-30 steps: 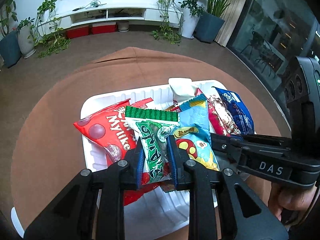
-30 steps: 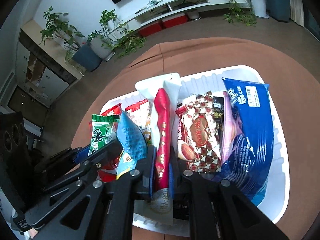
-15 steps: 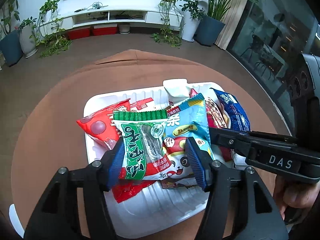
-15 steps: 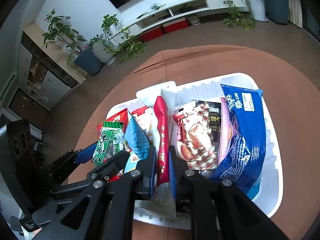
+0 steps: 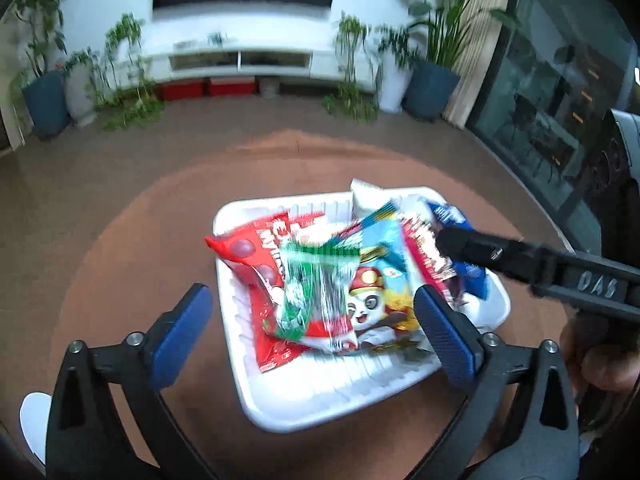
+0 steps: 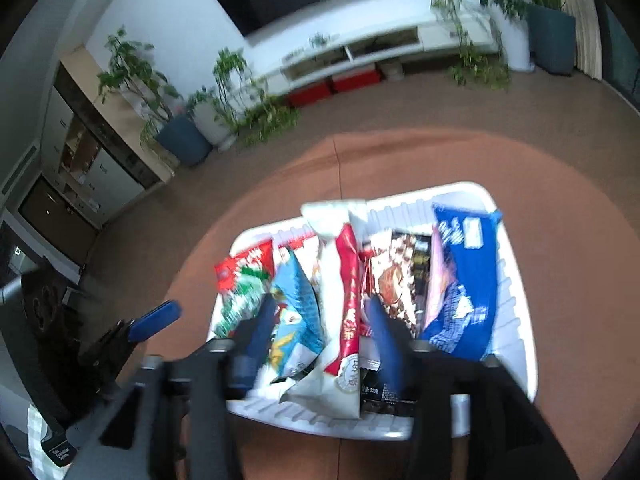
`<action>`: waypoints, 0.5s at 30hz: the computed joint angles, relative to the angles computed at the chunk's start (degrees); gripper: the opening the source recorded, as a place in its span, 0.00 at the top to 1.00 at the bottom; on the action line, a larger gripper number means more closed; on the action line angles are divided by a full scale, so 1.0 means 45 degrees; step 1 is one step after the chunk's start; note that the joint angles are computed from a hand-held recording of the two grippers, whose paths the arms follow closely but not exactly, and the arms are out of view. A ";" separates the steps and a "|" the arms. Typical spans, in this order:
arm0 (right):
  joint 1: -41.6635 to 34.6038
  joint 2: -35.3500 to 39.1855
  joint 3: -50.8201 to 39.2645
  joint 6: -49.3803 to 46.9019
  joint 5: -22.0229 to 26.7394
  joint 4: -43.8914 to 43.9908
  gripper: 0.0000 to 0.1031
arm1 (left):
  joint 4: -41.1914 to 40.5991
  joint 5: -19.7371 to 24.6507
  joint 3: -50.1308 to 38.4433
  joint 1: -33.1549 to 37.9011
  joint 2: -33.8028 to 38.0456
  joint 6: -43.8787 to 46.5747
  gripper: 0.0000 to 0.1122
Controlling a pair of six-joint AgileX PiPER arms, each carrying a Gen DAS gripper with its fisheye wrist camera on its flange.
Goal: Organize snacks
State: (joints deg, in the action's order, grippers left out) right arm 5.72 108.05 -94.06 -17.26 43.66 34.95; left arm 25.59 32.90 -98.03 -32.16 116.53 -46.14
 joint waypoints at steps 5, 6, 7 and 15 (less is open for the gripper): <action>-0.0290 -0.3430 0.3981 -0.3608 -0.3246 0.2521 0.05 | 0.6366 0.1332 0.2315 -0.2239 -0.2204 -0.5525 0.08; -0.0452 -0.4237 0.4853 -0.4857 -0.3754 0.3697 0.02 | 0.7639 0.2603 0.2428 -0.3014 -0.2354 -0.6767 0.08; -0.0615 -0.4852 0.5506 -0.6018 -0.4050 0.4811 0.01 | 0.8789 0.3557 0.2658 -0.3631 -0.2397 -0.8040 0.08; -0.1783 -0.9468 0.8945 -1.1983 -0.4499 1.0132 0.00 | 0.9789 0.8136 0.3398 -0.7161 -0.3133 -1.1032 0.08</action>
